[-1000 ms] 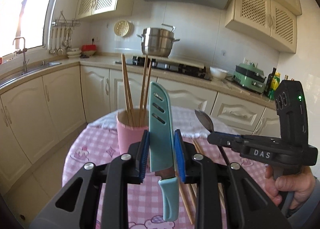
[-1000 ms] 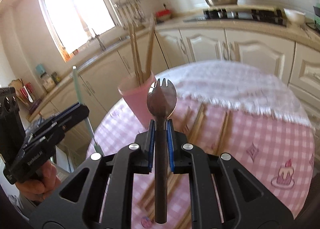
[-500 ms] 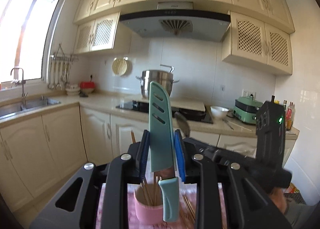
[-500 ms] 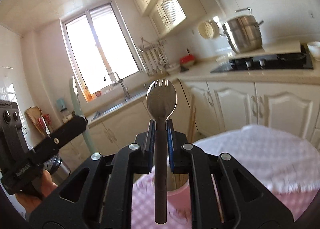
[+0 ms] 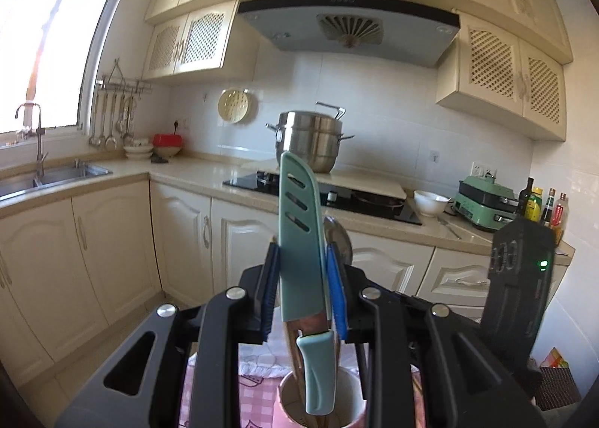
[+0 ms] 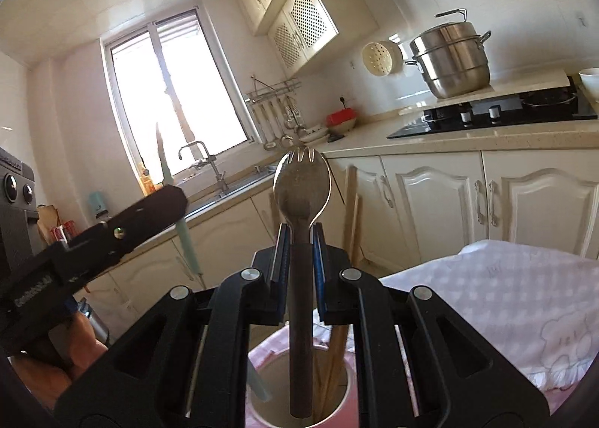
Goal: Organize utensils
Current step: 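Lower the spoon and knife into the pink cup and open both grippers, then move both grippers back over the remaining chopsticks on the cloth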
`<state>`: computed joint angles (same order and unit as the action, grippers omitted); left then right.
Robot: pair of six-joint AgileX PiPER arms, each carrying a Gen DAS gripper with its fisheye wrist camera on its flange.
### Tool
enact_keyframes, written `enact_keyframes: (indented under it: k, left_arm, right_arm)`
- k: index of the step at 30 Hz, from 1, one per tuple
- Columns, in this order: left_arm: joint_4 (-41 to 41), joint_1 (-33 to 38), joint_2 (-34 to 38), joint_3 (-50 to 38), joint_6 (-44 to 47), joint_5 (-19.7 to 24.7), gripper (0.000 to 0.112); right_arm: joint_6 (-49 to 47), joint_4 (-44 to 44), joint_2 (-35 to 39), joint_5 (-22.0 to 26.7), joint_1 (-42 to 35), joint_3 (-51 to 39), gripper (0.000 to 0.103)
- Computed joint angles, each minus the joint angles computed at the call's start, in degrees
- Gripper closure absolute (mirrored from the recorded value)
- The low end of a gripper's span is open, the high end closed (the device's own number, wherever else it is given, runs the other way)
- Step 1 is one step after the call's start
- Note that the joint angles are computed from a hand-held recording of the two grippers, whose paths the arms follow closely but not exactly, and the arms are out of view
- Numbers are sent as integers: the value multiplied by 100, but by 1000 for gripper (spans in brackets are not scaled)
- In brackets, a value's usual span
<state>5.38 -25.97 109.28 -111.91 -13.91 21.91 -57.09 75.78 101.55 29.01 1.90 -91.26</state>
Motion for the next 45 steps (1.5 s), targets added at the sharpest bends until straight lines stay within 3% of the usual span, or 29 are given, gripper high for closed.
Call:
enact_keyframes:
  k: [7, 13, 14, 15, 16, 17, 19, 22, 25, 28, 32, 39, 45]
  left_arm:
    - [-53, 32, 35, 409, 32, -300, 88]
    - [120, 2, -86, 703, -109, -287, 87]
    - [231, -8, -107, 730, -214, -263, 87]
    - [483, -33, -172, 836, -446, -308, 87]
    - [536, -44, -225, 900, -479, -313, 86]
    - [675, -62, -288, 959, -614, -318, 81]
    - [1136, -115, -431, 1084, -1068, -333, 54]
    - [1732, -179, -733, 1405, -1725, -493, 34]
    - [2753, -332, -1027, 1678, -2732, -464, 22]
    - [3603, -573, -1183, 1735, -3456, -64, 14]
    - [4702, -989, -1340, 1843, -4388, 596, 14]
    - [5042, -1524, -1584, 2005, -4861, 1386, 14]
    - [5196, -1908, -1779, 2240, -5190, 1759, 14]
  right_arm:
    - [-169, -2, 83, -114, 69, 66, 91]
    - [69, -355, -62, -123, 84, 289, 88]
    - [100, -381, -109, -149, 82, 339, 84]
    - [71, -339, -159, -156, 67, 391, 69]
    - [0, -248, -249, -181, 50, 493, 47]
    - [-12, -192, -332, -240, 35, 579, 44]
    - [153, -318, -440, -177, -22, 616, 41]
    - [113, -258, -653, -194, -82, 761, 23]
    - [206, -343, -956, -293, -136, 989, 7]
    - [950, -1045, -1179, -221, -247, 1041, 6]
    - [1791, -1807, -1348, 138, -446, 1038, 6]
    - [2341, -2504, -1939, 486, -779, 1400, 6]
    - [2474, -2778, -2538, 911, -1249, 1809, 6]
